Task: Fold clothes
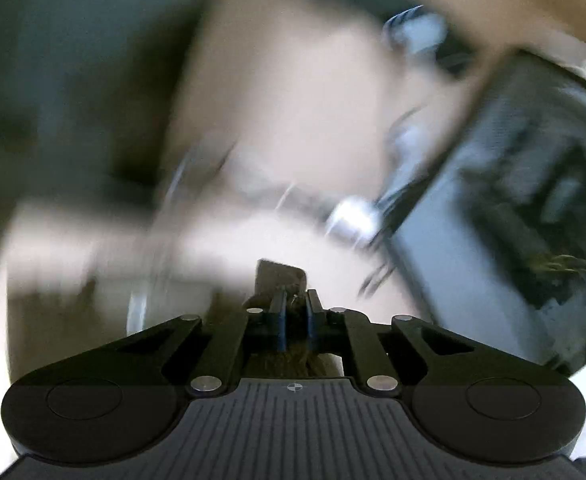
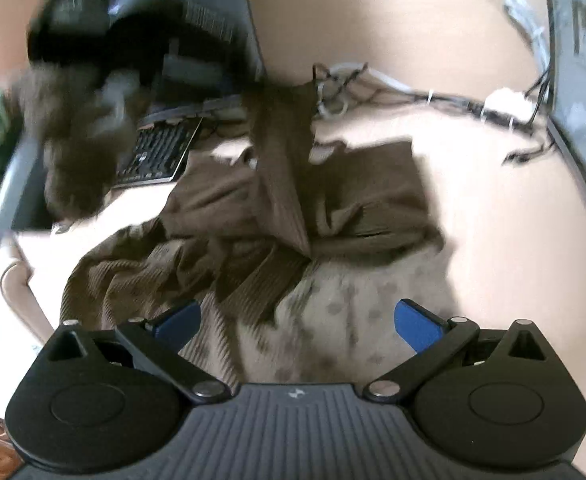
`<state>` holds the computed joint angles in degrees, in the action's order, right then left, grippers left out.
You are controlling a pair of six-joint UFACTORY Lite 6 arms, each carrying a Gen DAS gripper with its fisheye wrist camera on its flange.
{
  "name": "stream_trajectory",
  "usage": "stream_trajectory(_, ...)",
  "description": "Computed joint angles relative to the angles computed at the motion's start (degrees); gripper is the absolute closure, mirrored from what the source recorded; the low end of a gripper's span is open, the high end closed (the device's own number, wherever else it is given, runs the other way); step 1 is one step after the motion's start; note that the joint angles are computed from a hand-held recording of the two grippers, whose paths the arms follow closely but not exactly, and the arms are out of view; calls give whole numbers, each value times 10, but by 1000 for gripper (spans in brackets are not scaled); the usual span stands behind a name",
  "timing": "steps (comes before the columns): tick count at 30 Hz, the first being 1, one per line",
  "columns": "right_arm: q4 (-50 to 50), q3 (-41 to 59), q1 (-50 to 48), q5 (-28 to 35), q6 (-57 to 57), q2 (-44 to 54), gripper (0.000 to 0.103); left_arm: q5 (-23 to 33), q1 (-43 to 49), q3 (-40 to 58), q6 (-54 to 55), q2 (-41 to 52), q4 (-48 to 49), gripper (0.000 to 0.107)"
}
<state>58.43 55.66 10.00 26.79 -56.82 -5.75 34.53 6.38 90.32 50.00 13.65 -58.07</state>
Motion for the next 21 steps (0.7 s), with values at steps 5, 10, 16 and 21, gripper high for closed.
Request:
stream_trajectory(5, 39, 20, 2, -29, -67, -5, 0, -13, 76, -85, 255, -134, -201, 99)
stream_trajectory(10, 9, 49, 17, -57, -58, 28, 0, 88, 280, -239, 263, -170, -204, 63)
stream_trajectory(16, -29, 126, 16, -58, -17, 95, 0, 196, 401, -218, 74, -48, -52, 36)
stream_trajectory(21, -106, 164, 35, -84, 70, 124, 0, 219, 312, -142, 35, 32, -102, 13)
